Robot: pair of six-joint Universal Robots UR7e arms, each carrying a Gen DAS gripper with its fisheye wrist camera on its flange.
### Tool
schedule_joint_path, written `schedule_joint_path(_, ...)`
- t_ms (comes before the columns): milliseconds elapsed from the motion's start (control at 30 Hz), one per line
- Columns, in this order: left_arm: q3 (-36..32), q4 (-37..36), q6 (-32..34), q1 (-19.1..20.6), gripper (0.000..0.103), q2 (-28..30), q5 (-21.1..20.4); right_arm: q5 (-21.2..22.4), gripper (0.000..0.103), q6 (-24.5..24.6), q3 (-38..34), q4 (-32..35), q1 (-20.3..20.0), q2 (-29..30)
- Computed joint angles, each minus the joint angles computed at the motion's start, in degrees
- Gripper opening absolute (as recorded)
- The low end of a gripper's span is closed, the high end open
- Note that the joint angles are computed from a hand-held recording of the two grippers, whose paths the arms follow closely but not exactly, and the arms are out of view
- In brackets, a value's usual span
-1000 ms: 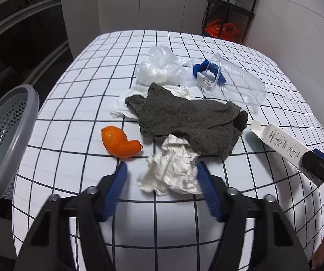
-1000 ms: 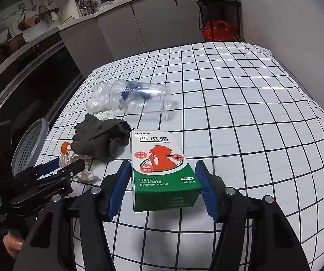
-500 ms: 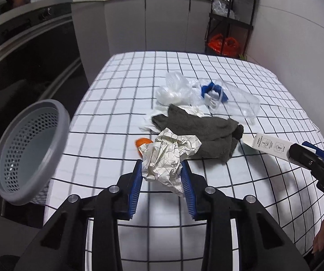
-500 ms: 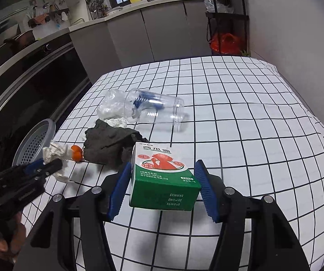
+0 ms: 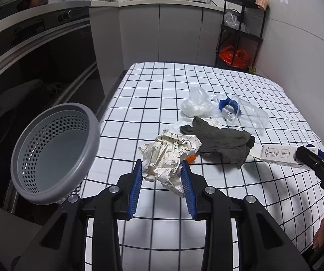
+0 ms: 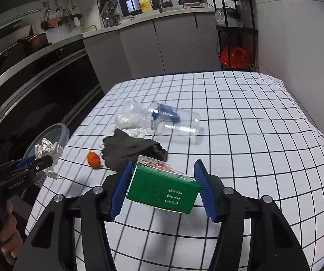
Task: Collect trash
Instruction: 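Carry paper and box over the grey basket and open both grippers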
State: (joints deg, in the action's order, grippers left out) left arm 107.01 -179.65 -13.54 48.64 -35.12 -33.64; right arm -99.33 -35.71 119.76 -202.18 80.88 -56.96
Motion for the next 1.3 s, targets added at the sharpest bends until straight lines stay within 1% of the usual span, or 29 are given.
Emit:
schedule_joint_path(100,1.1,0.1,-0.2,0.2,0.033,-1.5,0.6,0.0,0.055,-0.3,0.0,-0.4,1.2,0.2)
schedule_joint_path(267,3.0,-0.4,0.2,0.7,0.033,-4.5,3.5,-0.7,0.055,-0.8,-0.9,-0.3,3.7,1.5)
schedule_joint_path(500,4.5,-3.4,3.3,2.5,0.034,-8.5,7.8,-0.1,0.055,-0.4,-5.4,2.2,8.6,6.2)
schedule_joint_path(733,4.7,-5.0,5.9,5.6,0.034,-12.1,10.6,1.4,0.055,0.5,-13.7,8.1,13.4,13.2)
schedule_joint_path(900,4.1,-6.3,7.2,8.5,0.034,-13.4,11.6,1.8,0.055,0.3,-20.4,12.7,16.4,18.8)
schedule_joint_path(1000,4.0,-6.0,5.9,10.5,0.034,-14.4,11.5,1.5,0.055,-0.3,-24.1,15.1,17.5,22.1)
schedule_joint_path(1133,3.5,-3.5,3.4,12.6,0.034,-15.3,11.0,1.3,0.055,-0.1,-28.9,18.5,18.6,25.9)
schedule_joint_path(1233,2.7,-2.6,3.3,13.5,0.034,-14.7,12.1,0.9,0.055,-0.3,-32.0,20.5,19.2,28.6)
schedule_joint_path(1300,2.2,-1.2,2.5,14.2,0.034,-14.6,12.1,0.4,0.055,-0.4,-33.6,21.6,19.6,30.1)
